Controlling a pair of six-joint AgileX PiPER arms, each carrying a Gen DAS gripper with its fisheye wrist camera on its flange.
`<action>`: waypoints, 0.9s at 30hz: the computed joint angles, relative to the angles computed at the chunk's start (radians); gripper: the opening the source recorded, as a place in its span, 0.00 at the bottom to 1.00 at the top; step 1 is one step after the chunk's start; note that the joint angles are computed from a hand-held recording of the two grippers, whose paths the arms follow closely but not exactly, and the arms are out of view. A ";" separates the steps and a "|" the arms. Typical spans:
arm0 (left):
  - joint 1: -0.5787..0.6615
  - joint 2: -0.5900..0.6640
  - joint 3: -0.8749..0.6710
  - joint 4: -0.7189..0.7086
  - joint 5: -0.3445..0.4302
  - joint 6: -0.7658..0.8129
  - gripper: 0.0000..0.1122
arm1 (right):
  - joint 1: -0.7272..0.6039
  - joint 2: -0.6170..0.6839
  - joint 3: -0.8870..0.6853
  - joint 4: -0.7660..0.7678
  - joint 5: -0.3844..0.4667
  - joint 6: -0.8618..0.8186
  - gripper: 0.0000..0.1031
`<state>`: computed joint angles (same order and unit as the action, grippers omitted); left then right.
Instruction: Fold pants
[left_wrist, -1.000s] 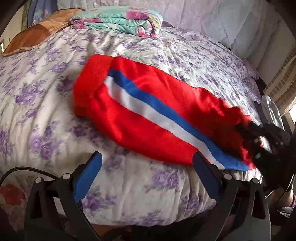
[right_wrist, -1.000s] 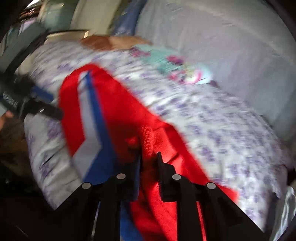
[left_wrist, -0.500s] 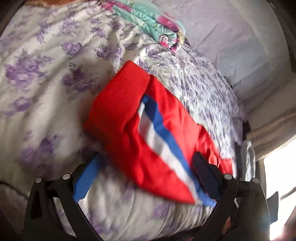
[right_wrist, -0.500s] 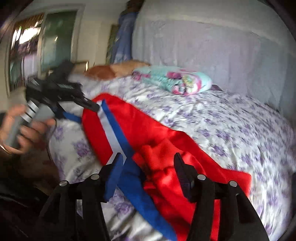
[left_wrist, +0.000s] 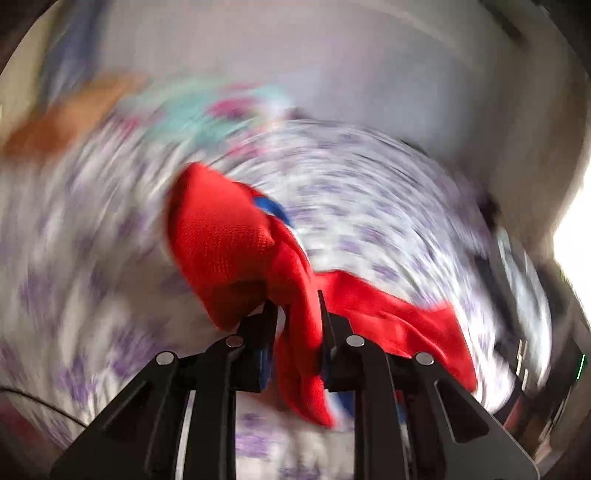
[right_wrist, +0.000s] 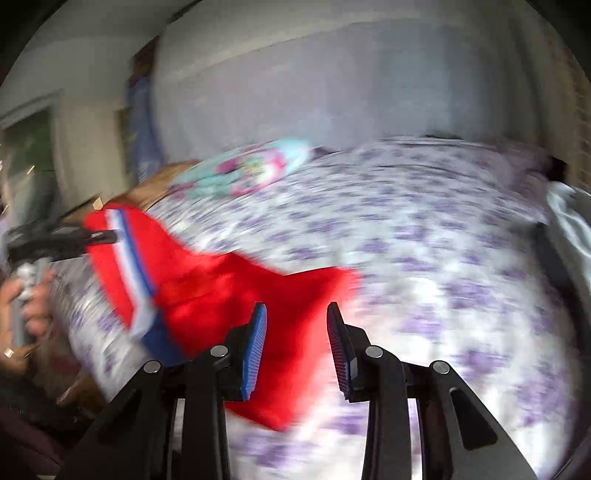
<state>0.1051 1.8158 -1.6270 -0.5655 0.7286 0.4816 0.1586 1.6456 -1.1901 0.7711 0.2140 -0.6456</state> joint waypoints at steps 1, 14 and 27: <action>-0.064 -0.030 0.010 0.061 -0.008 0.004 0.16 | -0.028 -0.012 0.014 0.040 -0.010 -0.026 0.34; -0.383 0.074 -0.081 0.190 0.240 0.102 0.81 | -0.148 -0.024 0.082 0.392 0.119 -0.354 0.66; -0.303 0.244 -0.159 -0.009 0.294 0.168 0.87 | -0.038 0.283 -0.346 -0.145 0.375 0.258 0.75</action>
<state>-0.1975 2.0601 -1.7864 -0.5750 1.0231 0.6496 0.1205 1.9291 -1.5364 0.6261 0.5888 -0.3879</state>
